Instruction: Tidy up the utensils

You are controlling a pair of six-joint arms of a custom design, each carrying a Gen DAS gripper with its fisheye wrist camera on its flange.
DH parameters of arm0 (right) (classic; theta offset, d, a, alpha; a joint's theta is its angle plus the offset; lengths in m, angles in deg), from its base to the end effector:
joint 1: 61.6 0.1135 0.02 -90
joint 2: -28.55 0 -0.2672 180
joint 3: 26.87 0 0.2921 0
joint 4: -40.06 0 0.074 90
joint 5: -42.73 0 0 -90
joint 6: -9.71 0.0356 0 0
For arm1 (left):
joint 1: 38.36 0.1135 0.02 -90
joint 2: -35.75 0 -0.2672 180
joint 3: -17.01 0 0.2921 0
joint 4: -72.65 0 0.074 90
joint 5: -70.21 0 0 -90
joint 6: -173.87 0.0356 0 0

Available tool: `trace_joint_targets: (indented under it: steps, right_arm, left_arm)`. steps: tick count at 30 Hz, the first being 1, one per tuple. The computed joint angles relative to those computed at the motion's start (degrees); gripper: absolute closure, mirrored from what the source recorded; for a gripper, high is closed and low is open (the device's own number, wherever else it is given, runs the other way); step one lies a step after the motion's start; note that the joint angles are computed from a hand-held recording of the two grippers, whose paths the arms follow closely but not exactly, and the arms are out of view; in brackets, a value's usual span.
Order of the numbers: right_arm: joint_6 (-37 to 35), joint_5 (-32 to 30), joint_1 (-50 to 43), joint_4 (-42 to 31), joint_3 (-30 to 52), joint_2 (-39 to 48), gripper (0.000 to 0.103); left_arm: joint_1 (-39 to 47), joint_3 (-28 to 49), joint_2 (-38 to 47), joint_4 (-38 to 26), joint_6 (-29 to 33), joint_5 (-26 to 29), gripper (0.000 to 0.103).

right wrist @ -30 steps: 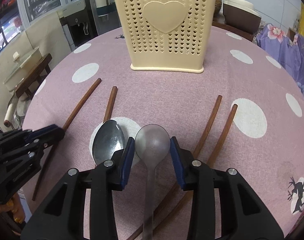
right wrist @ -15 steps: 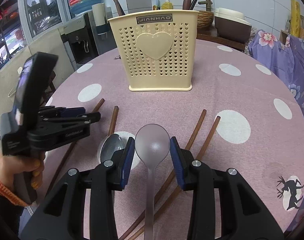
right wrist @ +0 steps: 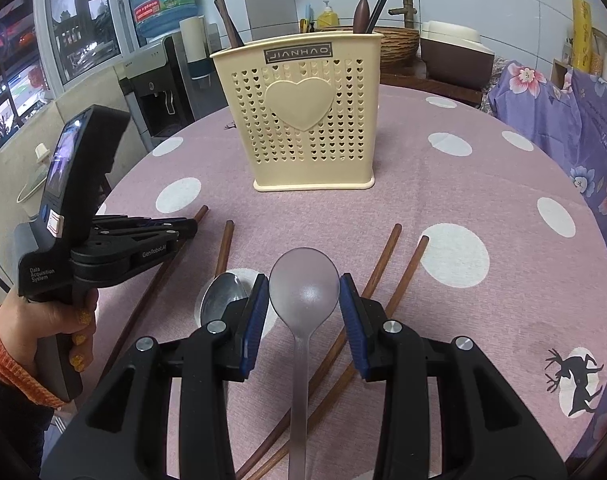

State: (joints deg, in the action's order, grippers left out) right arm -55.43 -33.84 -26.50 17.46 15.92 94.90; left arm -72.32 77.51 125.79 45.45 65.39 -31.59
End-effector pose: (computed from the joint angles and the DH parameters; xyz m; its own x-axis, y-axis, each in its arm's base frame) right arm 0.2140 0.1403 0.1632 -0.7152 -0.0029 -0.6989 -0.1400 0.9803 0.1392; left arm 0.2811 -0.1805 0.1457 -0.8016 0.1658 -0.5744 0.2105 0.9775 -0.0117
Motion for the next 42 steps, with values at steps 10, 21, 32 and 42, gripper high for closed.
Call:
trace_joint_targets:
  steps: [10,21,32,42]
  right_arm:
    - [-0.14,-4.61,-1.94,-3.71,-1.23,-10.38,0.066]
    - [-1.61,-5.68,-2.05,-10.46,1.45,-18.29,0.066]
    - [-3.80,-7.44,-3.72,-11.54,3.47,-18.52,0.066]
    - [-9.21,-11.86,-10.64,-10.66,15.13,-10.41,0.066]
  left_arm:
    - [-1.22,-8.22,-25.25,-2.01,-1.91,0.44,0.095]
    - [-2.54,-9.69,-38.64,-4.73,-1.99,-2.31,0.095]
    - [-2.05,-8.32,-38.41,-2.92,-1.04,-1.47,0.095]
    - [-0.98,4.59,-29.19,-3.09,0.69,2.25,0.095]
